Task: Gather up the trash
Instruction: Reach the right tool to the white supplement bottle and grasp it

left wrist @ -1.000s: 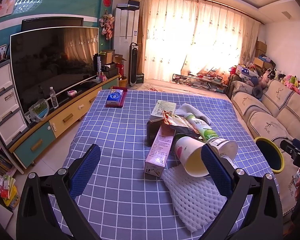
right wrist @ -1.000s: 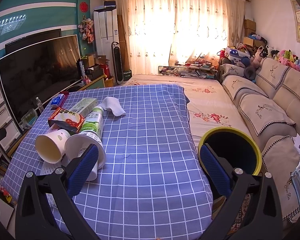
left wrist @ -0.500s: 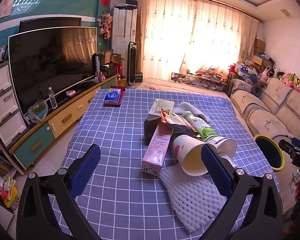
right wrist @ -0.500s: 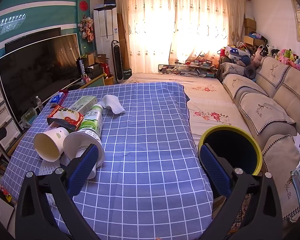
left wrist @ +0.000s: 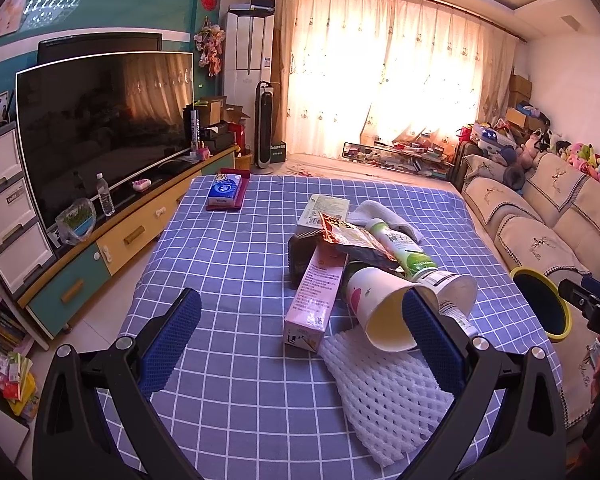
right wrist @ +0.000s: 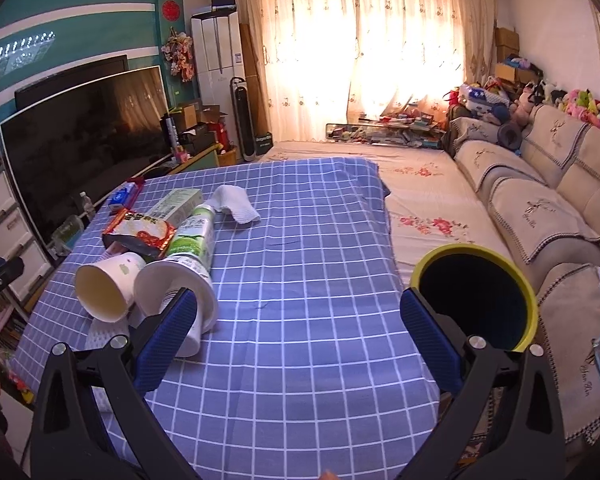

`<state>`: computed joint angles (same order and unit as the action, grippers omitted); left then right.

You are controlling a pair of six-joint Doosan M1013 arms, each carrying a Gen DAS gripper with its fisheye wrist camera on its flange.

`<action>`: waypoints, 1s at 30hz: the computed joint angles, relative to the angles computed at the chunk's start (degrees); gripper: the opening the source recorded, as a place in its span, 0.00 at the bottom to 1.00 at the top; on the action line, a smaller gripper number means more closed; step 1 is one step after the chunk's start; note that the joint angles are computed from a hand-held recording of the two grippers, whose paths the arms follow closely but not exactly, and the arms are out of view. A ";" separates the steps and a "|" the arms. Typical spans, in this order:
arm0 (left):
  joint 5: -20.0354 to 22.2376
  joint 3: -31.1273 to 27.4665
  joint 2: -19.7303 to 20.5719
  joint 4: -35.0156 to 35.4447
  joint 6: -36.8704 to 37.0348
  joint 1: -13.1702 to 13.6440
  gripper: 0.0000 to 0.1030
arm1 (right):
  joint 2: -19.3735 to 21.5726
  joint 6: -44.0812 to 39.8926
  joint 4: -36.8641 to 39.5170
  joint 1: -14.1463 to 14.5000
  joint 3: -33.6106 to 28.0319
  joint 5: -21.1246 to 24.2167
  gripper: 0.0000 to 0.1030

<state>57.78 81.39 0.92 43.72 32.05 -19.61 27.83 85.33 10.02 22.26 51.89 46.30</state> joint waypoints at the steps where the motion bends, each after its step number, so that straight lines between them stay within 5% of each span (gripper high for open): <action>1: 0.19 -0.15 0.18 0.19 0.03 0.09 0.96 | 0.08 -0.36 0.55 -0.02 -0.07 0.20 0.94; 12: -1.89 -3.07 3.09 1.72 0.72 3.77 0.96 | 2.69 -4.75 6.23 0.01 -3.16 3.82 0.94; 22: -3.80 -7.15 7.43 0.10 2.47 8.35 0.96 | 5.99 -10.39 12.19 0.89 -7.38 7.79 0.46; 30: -5.34 -8.51 9.41 -0.62 4.26 9.65 0.96 | 6.17 -18.08 15.91 2.54 -6.90 12.12 0.37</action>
